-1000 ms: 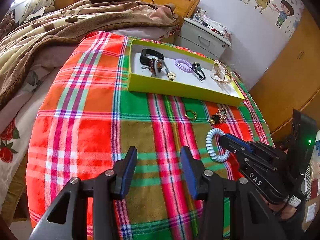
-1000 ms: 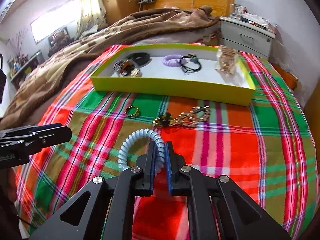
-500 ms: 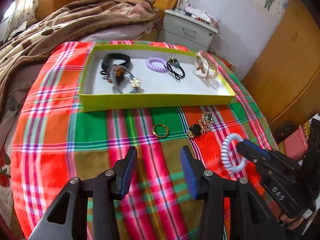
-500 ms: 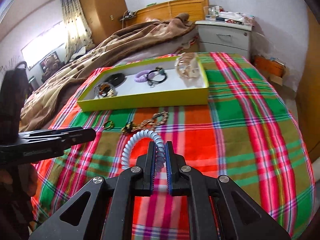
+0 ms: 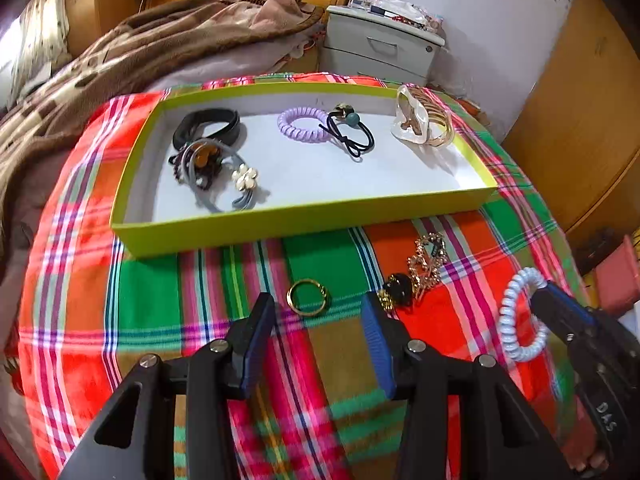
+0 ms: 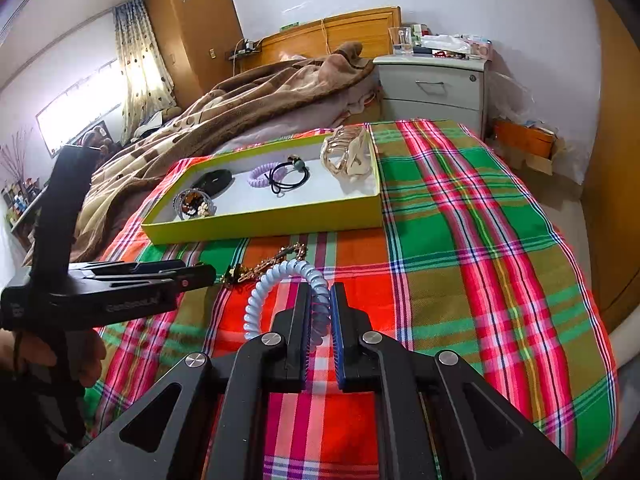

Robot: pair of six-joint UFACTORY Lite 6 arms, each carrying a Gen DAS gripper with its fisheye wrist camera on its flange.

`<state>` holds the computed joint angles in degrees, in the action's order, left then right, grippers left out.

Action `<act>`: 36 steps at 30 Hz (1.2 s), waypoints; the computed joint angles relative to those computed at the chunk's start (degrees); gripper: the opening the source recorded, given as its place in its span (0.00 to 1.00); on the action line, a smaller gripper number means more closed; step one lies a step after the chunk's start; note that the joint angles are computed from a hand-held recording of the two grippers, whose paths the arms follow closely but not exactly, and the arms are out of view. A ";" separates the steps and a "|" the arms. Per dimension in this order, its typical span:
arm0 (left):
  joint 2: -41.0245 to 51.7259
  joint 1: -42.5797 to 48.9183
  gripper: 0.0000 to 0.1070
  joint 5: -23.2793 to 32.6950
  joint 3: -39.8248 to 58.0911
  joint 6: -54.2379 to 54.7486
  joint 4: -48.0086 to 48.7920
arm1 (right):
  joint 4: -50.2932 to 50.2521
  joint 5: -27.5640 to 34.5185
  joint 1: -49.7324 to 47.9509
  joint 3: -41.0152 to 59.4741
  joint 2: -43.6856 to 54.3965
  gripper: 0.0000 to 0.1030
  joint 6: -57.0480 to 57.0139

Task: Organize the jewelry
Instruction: 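Grasp the gold ring with the left tool while the right tool holds the coil tie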

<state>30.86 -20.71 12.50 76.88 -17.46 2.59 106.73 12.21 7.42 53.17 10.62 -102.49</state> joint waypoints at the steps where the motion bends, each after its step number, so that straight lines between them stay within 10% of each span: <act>1: 0.27 -0.19 0.44 0.01 0.35 -1.65 1.63 | -0.05 0.01 -0.16 0.10 0.01 0.09 -0.08; 13: 1.78 -3.34 0.41 1.88 1.64 -28.59 30.66 | 3.97 1.02 -1.42 0.37 0.65 0.09 -4.13; 21: 0.74 -2.54 0.23 1.88 0.47 -31.45 33.03 | 4.84 0.61 -1.12 0.52 0.81 0.09 -4.96; 36: -0.03 -1.77 0.22 0.33 -0.79 -27.47 29.27 | 4.19 -0.24 -0.80 0.81 0.82 0.09 -4.35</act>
